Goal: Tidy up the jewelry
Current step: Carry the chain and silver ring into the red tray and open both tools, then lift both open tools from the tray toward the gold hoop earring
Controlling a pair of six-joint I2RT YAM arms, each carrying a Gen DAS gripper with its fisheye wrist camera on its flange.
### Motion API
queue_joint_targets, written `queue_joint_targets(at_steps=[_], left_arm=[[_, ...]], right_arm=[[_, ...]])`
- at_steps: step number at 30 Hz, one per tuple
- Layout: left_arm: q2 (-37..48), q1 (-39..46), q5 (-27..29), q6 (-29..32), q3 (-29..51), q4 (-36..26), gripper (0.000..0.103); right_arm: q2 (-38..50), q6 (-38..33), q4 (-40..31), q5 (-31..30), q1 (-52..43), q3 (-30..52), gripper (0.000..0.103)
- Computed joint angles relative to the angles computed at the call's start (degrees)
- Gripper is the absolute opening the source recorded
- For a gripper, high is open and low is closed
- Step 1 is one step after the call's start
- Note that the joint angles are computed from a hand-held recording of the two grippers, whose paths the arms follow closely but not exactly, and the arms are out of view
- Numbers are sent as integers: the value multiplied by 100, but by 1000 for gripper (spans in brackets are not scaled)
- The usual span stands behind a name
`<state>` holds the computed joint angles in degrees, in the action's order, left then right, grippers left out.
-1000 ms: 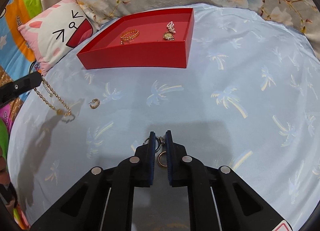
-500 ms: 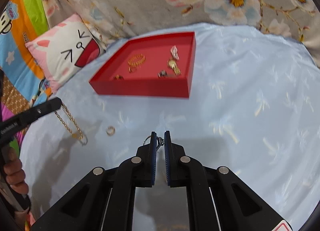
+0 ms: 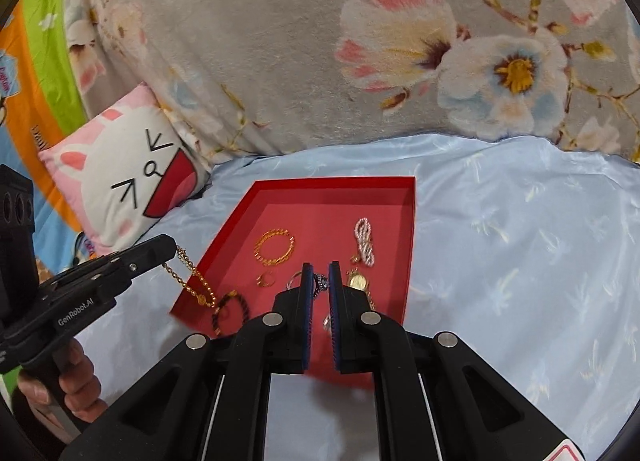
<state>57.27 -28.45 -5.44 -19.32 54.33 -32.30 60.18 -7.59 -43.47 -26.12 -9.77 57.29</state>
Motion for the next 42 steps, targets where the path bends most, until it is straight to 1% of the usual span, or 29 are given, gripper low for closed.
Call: queue_joint_targets(at_steps=[1,3,4,10,14,16,17,18,19,20,21,23,25,28,33,34,36,38,39,40,42], left_arm=[[195,150,182,73,2,182,3],[522,320,279,121,24,425,3],[715,436,433,196,18,598,3],[1536,740,703,256,133,998,3],[1914,836,679,232,161,1152,3],[1958,853,660,214,141,1218,3],[1960,861,614,187,136,1227,5],[1948,878,596,161,138,1212,15],[1922,891,562,130,132,1198,23],[1865,887,444,61,121,1168,41],[1761,894,370,16,72,1177,48],[1589,928,313,-2,38,1115,48],[1335,977,316,-16,-24,1002,48],[930,939,157,22,-101,730,48],[161,659,-224,-27,-279,68,50],[-65,546,-335,-89,-348,-126,50],[-369,399,-387,-208,-465,-354,50],[-750,128,-549,-361,-656,-623,51],[-953,-134,-802,-502,-767,-820,53],[-1087,-338,-983,-624,-850,-943,55],[-1350,-763,-1260,-941,-1019,-1238,61]], right_arm=[[236,87,163,119,119,18,7],[560,175,398,274,250,6,7],[741,220,528,367,327,-16,7],[1367,296,1008,726,543,-101,7],[1620,316,1205,838,554,-82,7],[1633,337,1272,813,512,-86,7],[1579,348,1313,822,490,-121,11],[1504,356,1311,814,456,-139,13],[1438,356,1299,776,412,-148,17],[1325,361,1286,738,361,-175,21],[1242,352,1260,698,313,-179,23],[977,332,1141,572,193,-203,27],[691,267,935,402,55,-216,29],[174,111,567,213,-138,-275,37],[-738,-344,-260,-226,-695,-417,38],[-958,-511,-518,-394,-926,-457,39],[-1276,-877,-953,-667,-1364,-523,41],[-1632,-1489,-1540,-944,-2009,-609,42],[-1731,-1808,-1822,-1091,-2319,-624,42],[-1850,-2397,-2298,-1324,-2856,-668,42],[-1900,-3345,-3009,-1619,-3672,-708,42]])
